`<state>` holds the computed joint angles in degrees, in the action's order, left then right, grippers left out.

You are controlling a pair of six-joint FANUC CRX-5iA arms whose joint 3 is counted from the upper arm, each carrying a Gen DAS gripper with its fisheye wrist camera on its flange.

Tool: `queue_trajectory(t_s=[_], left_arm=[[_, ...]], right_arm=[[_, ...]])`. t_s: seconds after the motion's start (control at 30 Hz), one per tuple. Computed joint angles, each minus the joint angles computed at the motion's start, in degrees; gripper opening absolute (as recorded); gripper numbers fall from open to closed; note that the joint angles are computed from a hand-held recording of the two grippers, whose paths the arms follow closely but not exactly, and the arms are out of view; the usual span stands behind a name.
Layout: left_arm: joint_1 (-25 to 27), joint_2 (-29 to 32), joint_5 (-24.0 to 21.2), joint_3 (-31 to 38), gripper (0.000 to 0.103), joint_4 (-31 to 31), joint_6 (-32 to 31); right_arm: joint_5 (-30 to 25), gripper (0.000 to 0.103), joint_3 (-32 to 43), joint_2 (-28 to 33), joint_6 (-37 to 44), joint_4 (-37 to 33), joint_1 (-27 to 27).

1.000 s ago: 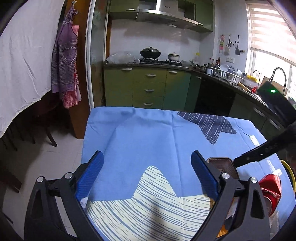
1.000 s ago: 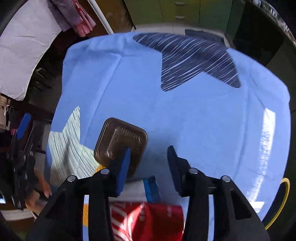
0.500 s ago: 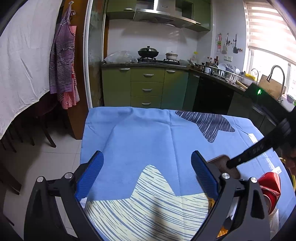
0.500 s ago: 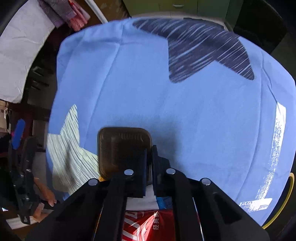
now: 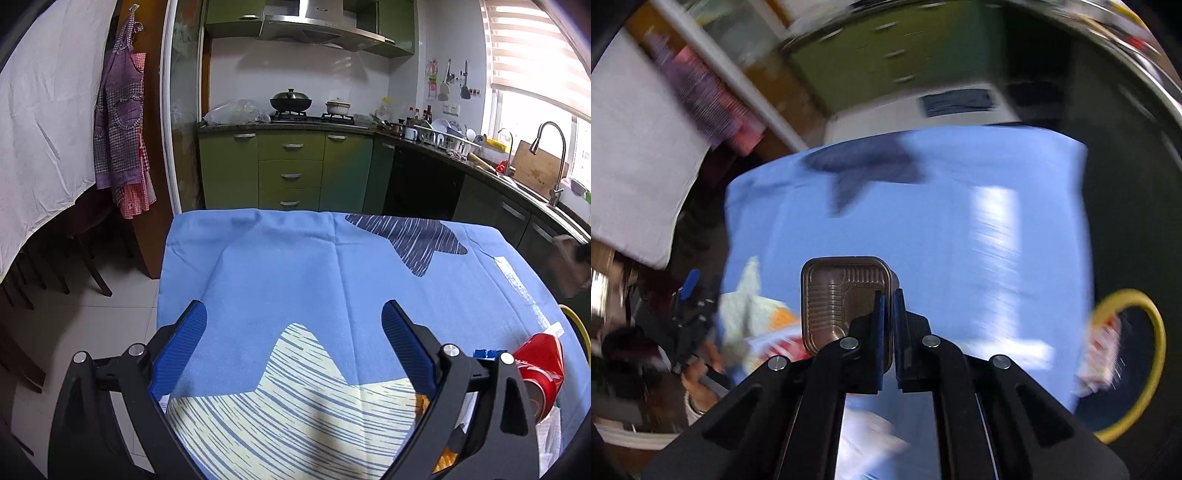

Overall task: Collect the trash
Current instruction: 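Carry the brown tray over the bin and release it with the right gripper, then grasp the red Coca-Cola can with the left gripper and lift it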

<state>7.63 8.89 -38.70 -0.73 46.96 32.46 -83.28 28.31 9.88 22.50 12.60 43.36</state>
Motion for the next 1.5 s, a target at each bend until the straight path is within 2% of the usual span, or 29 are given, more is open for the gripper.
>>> queue_trajectory(t_s=[0.1, 0.2, 0.3, 0.4, 0.53, 0.6, 0.7, 0.77, 0.8, 0.9, 1.0, 1.07, 1.13, 1.3, 1.37, 1.5], left_arm=[[-0.04, -0.17, -0.27, -0.4, 0.091, 0.81, -0.93], [-0.23, -0.33, -0.13, -0.83, 0.091, 1.52, -2.0], [-0.51, -0.51, 0.56, -1.13, 0.091, 1.14, -2.33], [-0.7, -0.46, 0.46, -1.06, 0.091, 0.63, -2.43], [-0.94, -0.4, 0.09, -0.96, 0.092, 0.09, -2.7], [-1.04, -0.56, 0.14, -1.34, 0.092, 0.77, -3.74], [-1.08, -1.01, -0.25, -2.5, 0.092, 3.8, -6.99], [-1.03, -1.04, -1.66, -2.87, 0.092, 6.19, -9.34], [-0.87, -0.89, -3.31, -2.88, 0.092, 7.62, -10.9], [0.19, 0.6, -12.68, -0.76, 0.092, 10.49, -13.81], [0.75, 1.33, -20.36, 1.62, 0.093, 9.67, -16.37], [0.6, 1.38, -25.61, 3.51, 0.094, 7.87, -19.35], [0.05, 1.64, -30.0, 5.79, 0.094, 5.78, -21.72], [-3.47, 2.76, -37.02, 13.54, 0.094, -2.38, -25.22], [-6.15, 4.19, -39.65, 17.98, 0.094, -7.74, -26.15], [-10.66, 8.78, -46.98, 26.97, 0.094, -17.11, -24.73]], right_arm=[[-1.8, 0.005, -14.79, -11.1, -10.33, 4.55, 1.45], [-4.84, 0.005, -26.12, -20.37, -19.33, 6.01, 2.41], [-6.89, 0.005, -34.25, -27.03, -25.9, 5.66, 2.39], [-6.06, 0.005, -39.69, -31.34, -29.16, 3.05, 0.84], [-3.68, 0.008, -43.72, -33.87, -29.38, -0.08, -1.51], [-4.97, 0.028, -44.25, -33.47, -30.64, 0.14, -1.6], [-5.79, 0.031, -45.23, -34.54, -34.4, 3.23, 2.64], [-4.31, 0.031, -45.88, -35.58, -36.74, 6.04, 6.02], [-3.37, 0.031, -46.2, -35.92, -38.27, 8.01, 8.77], [-1.99, 0.031, -46.5, -35.52, -41.43, 12.98, 16.18], [-0.69, 0.031, -47.43, -34.95, -45.38, 18.08, 23.9], [0.6, 0.031, -48.1, -34.63, -47.24, 20.32, 26.8], [1.49, 0.038, -48.76, -34.16, -49.58, 22.3, 29.57], [3.96, 0.039, -49.5, -32.11, -52.16, 24.93, 32.34], [5.52, 0.039, -50.4, -32.35, -53.63, 25.75, 33.36], [8.96, 0.041, -52.09, -32.46, -55.22, 26.26, 34.19]])
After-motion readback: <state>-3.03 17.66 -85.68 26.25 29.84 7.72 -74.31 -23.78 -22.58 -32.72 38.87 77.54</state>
